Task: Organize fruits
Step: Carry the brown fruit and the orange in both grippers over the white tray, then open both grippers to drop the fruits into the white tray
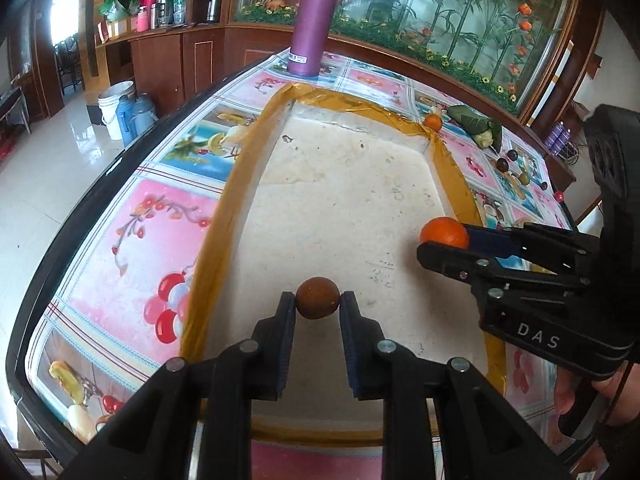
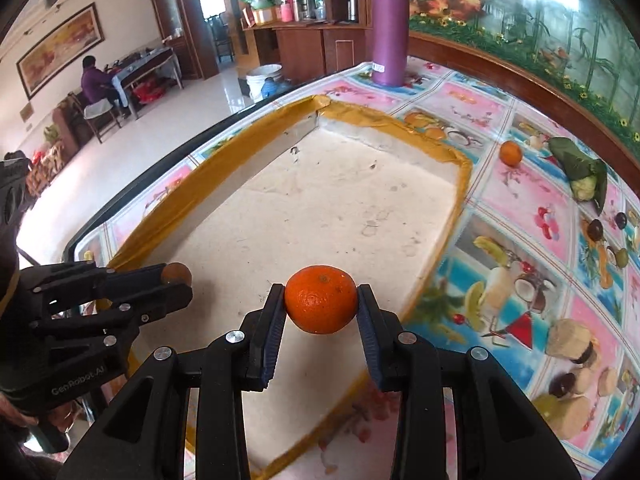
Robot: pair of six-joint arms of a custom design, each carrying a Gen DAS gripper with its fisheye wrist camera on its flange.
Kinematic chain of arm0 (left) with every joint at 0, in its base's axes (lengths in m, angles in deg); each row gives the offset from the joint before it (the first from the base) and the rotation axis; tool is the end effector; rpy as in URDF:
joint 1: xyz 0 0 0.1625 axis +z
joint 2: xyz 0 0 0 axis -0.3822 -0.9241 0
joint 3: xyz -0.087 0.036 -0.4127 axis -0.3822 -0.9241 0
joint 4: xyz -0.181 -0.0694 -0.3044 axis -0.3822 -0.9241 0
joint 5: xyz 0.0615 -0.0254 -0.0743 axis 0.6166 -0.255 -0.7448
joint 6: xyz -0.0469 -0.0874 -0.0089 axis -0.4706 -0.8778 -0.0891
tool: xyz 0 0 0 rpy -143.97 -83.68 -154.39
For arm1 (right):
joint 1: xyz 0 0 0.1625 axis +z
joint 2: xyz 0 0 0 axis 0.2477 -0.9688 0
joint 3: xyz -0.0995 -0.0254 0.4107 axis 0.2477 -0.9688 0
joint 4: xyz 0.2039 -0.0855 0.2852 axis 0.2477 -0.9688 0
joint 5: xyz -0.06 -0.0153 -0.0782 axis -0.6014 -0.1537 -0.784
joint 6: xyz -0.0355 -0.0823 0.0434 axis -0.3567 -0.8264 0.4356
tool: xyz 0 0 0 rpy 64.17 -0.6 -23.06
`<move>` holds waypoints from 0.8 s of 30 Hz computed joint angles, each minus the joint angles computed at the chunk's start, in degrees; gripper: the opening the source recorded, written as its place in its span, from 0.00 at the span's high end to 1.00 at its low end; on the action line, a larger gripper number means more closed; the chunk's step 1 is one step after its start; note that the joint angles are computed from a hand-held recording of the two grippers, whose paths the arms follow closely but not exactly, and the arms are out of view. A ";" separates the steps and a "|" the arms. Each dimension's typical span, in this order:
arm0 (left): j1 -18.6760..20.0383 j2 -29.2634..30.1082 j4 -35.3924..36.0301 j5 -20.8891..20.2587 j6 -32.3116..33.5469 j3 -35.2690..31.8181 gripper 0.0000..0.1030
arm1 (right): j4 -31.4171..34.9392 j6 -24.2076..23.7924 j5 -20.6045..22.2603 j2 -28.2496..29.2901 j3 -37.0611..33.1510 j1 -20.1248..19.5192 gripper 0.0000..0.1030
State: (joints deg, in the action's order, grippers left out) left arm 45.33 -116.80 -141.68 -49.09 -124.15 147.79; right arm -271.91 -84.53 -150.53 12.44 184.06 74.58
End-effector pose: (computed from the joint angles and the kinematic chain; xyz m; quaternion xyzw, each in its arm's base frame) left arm -0.2501 -0.3311 0.0018 0.0373 0.8984 -0.3206 0.2979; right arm 0.0982 -0.4086 0.1705 0.4096 -0.8787 0.1173 0.2152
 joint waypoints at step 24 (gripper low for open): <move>-1.08 -0.36 7.65 0.31 -0.51 -1.02 0.72 | -4.99 -2.27 -3.70 3.32 1.28 0.88 0.66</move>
State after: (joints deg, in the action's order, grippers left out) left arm 44.25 -117.16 -134.03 -48.78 -124.67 146.78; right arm -276.90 -86.80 -154.23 15.76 185.34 75.46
